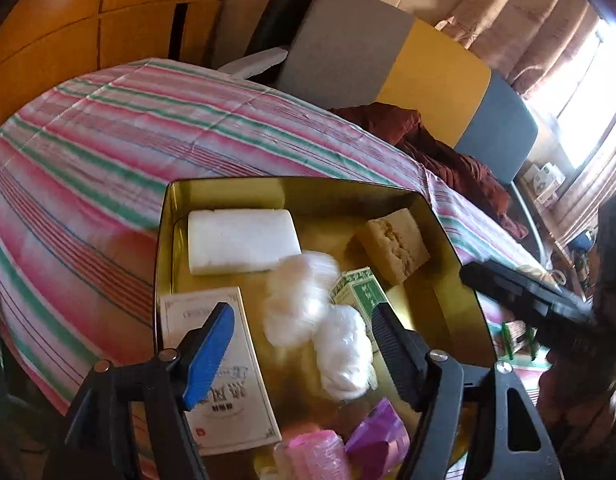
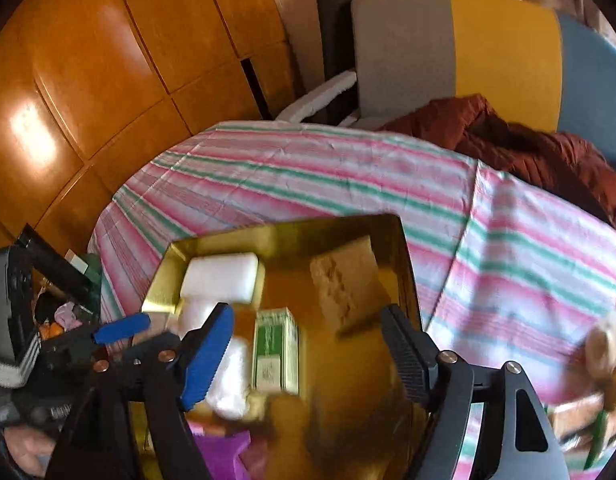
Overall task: Organize objects
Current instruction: 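Carry the yellow sponge and wrapped ball into the gold tray and release, then move both grippers from the gold tray back toward the pile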
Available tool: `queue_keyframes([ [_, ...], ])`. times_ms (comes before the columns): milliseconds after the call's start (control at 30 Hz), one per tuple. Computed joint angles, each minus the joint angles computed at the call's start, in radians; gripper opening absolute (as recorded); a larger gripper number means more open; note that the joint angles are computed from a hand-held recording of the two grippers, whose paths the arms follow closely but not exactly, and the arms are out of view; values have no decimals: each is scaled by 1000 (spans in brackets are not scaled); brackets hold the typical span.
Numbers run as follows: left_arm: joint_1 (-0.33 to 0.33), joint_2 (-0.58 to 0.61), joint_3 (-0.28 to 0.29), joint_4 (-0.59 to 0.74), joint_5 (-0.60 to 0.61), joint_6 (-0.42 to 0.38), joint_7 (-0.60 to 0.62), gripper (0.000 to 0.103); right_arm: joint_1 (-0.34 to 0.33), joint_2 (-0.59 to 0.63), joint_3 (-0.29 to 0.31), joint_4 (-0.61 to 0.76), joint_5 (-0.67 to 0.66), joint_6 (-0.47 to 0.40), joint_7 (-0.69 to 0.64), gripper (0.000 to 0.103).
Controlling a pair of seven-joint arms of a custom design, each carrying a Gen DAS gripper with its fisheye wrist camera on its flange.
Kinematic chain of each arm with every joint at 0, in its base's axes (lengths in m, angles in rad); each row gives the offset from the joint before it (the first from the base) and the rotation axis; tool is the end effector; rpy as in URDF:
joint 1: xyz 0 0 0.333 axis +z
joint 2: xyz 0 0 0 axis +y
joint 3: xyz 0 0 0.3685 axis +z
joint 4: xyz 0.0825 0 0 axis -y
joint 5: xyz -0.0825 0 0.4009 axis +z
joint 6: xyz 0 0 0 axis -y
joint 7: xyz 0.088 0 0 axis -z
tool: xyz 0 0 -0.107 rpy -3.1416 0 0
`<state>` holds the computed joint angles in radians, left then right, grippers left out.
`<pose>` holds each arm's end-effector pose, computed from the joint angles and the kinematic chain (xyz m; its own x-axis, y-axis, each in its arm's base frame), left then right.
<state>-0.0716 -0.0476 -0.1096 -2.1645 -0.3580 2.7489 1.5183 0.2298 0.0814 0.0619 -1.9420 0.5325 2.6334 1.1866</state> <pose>0.5761 -0.0921 0.5307 0.0532 -0.9451 0.3225 -0.8200 -0.2257 -0.5260 0.6176 0.1710 0.5521 0.3551 -0.8996 -0.2542 -0.7867 -0.1407 -0.6010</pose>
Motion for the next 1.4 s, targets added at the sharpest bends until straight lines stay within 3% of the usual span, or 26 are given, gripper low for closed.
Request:
queue_keyframes([
  [200,-5,-57,-8,-63,94,52,-82,72,1,-63,-5,-95,20,20,2,86],
  [400,26,-129,-43,-123,404,113,-319,72,17,-114,-3,-157,-3,67,4,92],
  [633,83,-187,-96,-146,726,104,-578,72,39,-159,2,-211,-36,114,16,96],
  [933,83,-220,-99,-163,870,82,-708,72,47,-205,8,-276,-107,175,78,103],
  [1400,52,-233,-103,-170,930,83,-716,72,27,-256,3,-347,-197,232,174,103],
])
